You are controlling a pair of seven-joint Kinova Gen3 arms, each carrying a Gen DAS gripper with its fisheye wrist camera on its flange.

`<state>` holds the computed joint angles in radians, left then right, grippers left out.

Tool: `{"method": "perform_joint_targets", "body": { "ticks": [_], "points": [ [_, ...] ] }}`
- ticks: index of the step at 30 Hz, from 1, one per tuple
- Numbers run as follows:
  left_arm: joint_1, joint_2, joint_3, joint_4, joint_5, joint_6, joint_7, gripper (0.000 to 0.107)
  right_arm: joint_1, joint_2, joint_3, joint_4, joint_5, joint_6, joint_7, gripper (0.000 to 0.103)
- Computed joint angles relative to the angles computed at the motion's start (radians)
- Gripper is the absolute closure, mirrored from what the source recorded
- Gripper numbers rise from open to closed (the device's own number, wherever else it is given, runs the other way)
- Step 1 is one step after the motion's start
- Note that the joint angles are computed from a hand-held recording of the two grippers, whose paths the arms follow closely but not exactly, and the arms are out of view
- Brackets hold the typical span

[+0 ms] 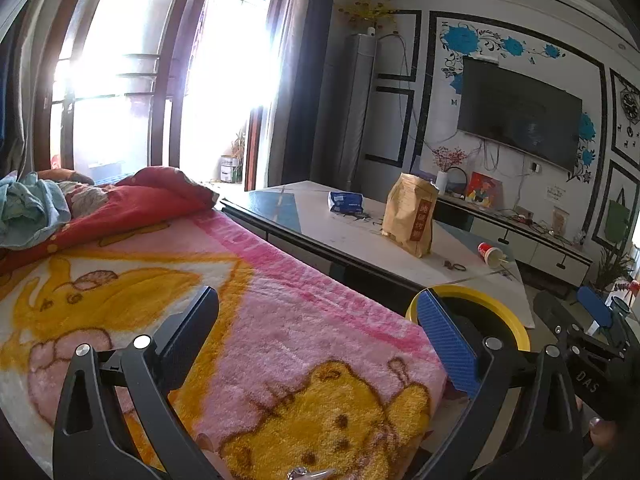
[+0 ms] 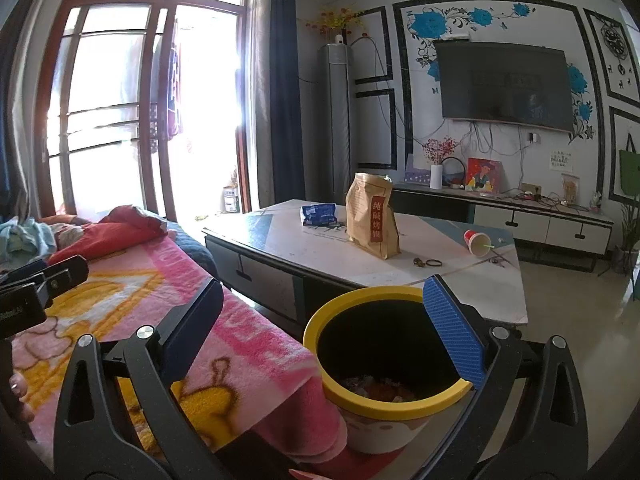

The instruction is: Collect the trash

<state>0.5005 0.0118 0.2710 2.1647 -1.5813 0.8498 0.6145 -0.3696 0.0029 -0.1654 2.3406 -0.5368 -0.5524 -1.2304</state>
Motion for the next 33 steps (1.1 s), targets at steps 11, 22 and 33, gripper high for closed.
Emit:
{"method": "perform_joint_targets", "body": {
  "ticks": [11,22,33],
  "points": [
    [0.006,-0.002,0.004,-0.001,0.015,0.013,0.002,0.011,-0.002,-0.001,-0.002,0.001,-0.010,-0.001,0.008,0.011],
    [0.005,-0.004,0.004,0.003,0.007,0.011,0.011,0.011,-0.001,-0.002,-0.001,0.000,-0.006,0.001,0.006,0.011],
    [0.010,-0.005,0.008,0.002,0.016,0.015,0.012,0.011,0.001,-0.002,-0.002,0.001,-0.008,0.002,0.007,0.011]
  ]
}}
